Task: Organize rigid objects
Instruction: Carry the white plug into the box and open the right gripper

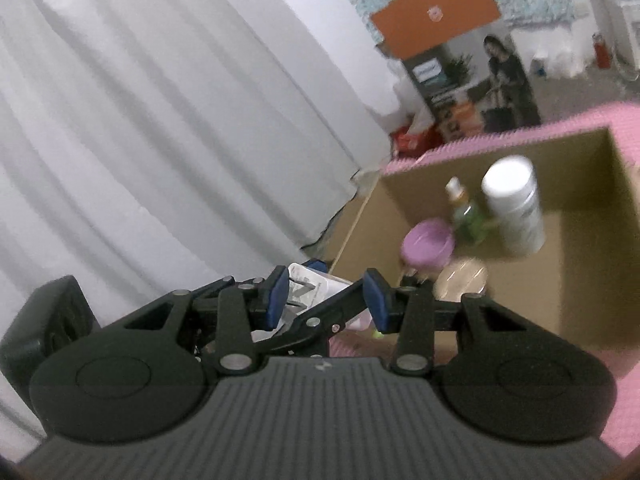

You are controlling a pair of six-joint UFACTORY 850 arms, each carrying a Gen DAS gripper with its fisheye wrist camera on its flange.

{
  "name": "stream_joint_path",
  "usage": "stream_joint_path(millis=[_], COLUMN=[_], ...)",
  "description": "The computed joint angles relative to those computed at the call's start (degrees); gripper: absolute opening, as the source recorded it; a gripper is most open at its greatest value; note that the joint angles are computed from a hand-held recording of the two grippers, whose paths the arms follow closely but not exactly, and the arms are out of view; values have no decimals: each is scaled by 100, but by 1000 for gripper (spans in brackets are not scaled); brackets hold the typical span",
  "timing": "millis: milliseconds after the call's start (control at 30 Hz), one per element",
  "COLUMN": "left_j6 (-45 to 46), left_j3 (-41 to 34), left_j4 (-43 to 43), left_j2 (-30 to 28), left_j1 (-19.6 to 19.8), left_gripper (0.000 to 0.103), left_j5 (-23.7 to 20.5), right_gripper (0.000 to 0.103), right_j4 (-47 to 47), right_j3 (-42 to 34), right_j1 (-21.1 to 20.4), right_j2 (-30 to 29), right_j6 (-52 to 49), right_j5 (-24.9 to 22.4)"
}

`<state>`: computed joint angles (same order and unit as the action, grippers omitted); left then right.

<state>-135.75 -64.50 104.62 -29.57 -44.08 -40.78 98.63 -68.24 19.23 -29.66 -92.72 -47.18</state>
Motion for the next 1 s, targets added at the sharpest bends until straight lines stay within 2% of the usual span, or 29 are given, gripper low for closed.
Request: stream_joint_path(millis=[200, 300, 367, 500, 667, 900, 1000], left_j6=[689, 1331, 1987, 3435, 4787, 6901, 7461], left_j3=[-1052, -1541, -1780, -2209, -2500, -2997, -3172], left_j4=[-334, -1024, -1746, -3171, -4526, -6737, -7362], left_j2=[-703, -1108, -1314, -1671, -1886, -2181, -2285], left_j1=[552, 757, 846, 987, 1121, 1236, 1281], left_gripper=[44, 44, 44, 44, 44, 44, 44], left_j5=[1338, 1905, 2110, 2279, 2354, 2177, 2036], right_gripper=[42, 41, 41, 41, 41, 41, 42], right_j4=[-936, -1671, -2183, -3095, -3742, -4450, -4637], right_j3=[-1057, -1666, -2078, -2753, -3297, -3893, -4053], right_j1=[-247, -312, -322, -279, -198, -111, -108], right_j2=[-651, -1109, -1422, -1947, -2361, -2751, -2863], right_j6=[1381, 2244, 2818, 3732, 4251, 4877, 5075], right_j5=[268, 361, 390, 368, 317, 250, 152])
